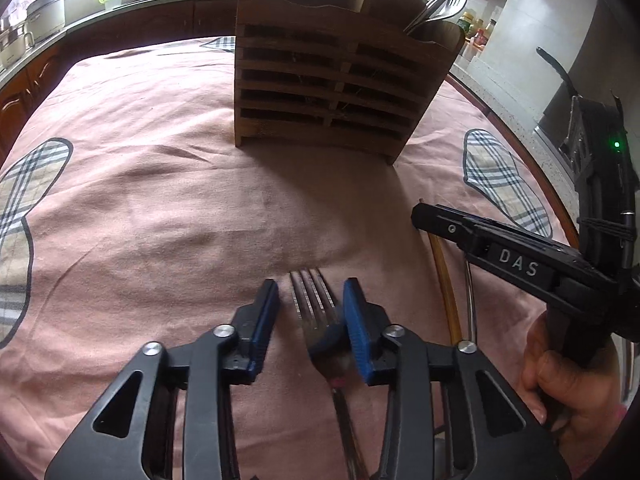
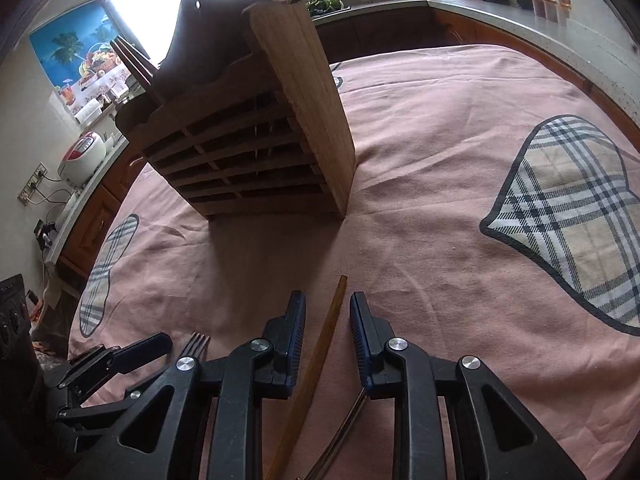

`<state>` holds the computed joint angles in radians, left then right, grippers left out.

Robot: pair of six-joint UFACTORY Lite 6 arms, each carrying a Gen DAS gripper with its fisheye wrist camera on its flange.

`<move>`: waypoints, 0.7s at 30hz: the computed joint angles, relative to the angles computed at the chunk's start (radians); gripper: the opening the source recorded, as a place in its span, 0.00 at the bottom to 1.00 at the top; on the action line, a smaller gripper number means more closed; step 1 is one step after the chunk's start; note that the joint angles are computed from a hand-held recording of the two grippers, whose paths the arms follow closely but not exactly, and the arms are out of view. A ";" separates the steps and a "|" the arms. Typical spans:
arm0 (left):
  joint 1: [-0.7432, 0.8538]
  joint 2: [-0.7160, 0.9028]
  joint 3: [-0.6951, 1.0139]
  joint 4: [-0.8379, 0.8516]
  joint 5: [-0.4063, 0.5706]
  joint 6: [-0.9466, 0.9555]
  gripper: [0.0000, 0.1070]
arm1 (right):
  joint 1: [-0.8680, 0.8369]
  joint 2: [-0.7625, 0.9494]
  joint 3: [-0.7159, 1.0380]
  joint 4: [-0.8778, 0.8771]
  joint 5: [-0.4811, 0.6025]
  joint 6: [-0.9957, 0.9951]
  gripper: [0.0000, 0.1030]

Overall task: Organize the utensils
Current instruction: 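Close the left gripper on a metal fork while the right gripper grasps a wooden chopstick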

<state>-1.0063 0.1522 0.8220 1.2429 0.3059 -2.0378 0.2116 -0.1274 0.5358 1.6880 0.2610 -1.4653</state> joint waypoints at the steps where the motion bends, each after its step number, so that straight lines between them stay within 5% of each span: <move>1: -0.001 -0.002 -0.001 -0.005 0.002 0.008 0.24 | 0.022 -0.005 -0.005 0.034 -0.032 -0.036 0.20; 4: 0.000 -0.020 -0.017 0.005 -0.008 0.002 0.24 | 0.021 -0.009 -0.005 -0.034 -0.033 0.032 0.09; 8: 0.014 -0.096 -0.081 0.057 -0.054 -0.068 0.21 | -0.012 -0.046 -0.027 -0.091 0.009 0.088 0.06; 21: -0.155 -0.459 -0.236 -0.153 0.162 0.067 0.20 | -0.060 -0.449 -0.135 -0.567 0.125 0.613 0.05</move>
<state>-1.1609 -0.3064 0.5863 1.0900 0.4684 -1.9704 0.1521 -0.5767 0.4004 1.1210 0.3865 -0.8522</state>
